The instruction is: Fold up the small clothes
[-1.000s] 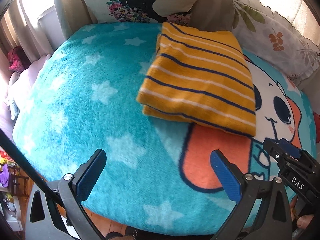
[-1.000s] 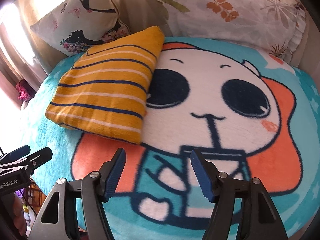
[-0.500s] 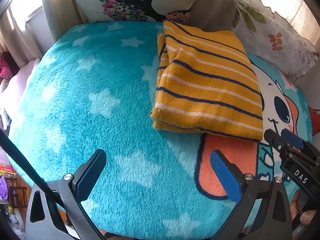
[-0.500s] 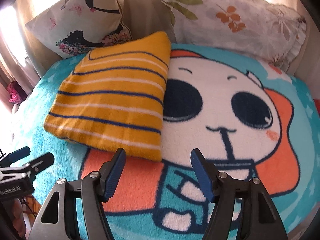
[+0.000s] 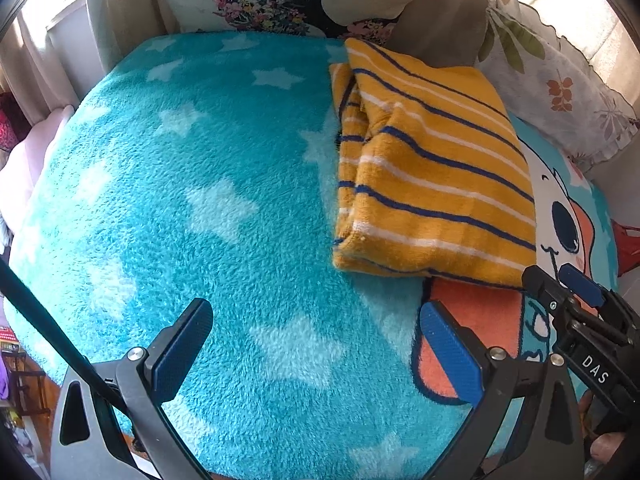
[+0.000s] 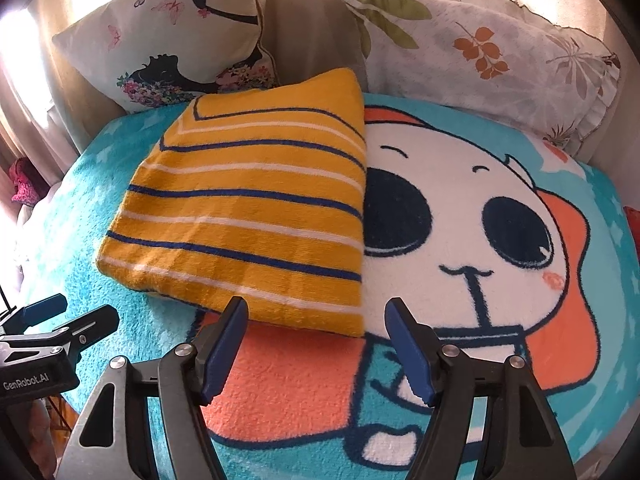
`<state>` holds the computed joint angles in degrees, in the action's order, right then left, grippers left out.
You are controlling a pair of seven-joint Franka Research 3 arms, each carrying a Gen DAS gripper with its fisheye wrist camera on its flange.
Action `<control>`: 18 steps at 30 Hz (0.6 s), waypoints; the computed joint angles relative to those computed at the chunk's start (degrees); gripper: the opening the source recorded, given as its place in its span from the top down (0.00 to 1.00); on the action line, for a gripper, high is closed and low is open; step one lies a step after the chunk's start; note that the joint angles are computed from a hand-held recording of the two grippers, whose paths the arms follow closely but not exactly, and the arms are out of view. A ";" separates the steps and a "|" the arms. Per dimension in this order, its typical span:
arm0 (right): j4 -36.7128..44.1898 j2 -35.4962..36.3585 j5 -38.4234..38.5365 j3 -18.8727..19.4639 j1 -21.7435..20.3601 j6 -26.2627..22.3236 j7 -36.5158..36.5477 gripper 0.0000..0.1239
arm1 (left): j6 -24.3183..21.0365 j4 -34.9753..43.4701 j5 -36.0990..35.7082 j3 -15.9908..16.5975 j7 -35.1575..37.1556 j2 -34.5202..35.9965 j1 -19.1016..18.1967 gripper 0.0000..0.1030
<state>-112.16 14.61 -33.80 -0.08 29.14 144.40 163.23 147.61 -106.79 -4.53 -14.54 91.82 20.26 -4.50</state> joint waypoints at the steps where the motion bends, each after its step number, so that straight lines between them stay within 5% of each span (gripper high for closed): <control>1: 0.25 0.16 0.06 0.04 0.06 -0.21 -0.09 0.39 | -0.10 0.17 -0.14 -0.10 0.23 0.15 0.11 0.00; 18: 1.92 1.19 0.81 0.02 0.52 -2.47 0.37 0.38 | -2.33 3.20 -1.51 -0.41 2.48 2.52 0.91 0.00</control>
<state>-110.24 15.80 -32.99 -0.06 29.66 141.93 163.60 145.29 -103.59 -6.04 -14.95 94.30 22.78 -3.59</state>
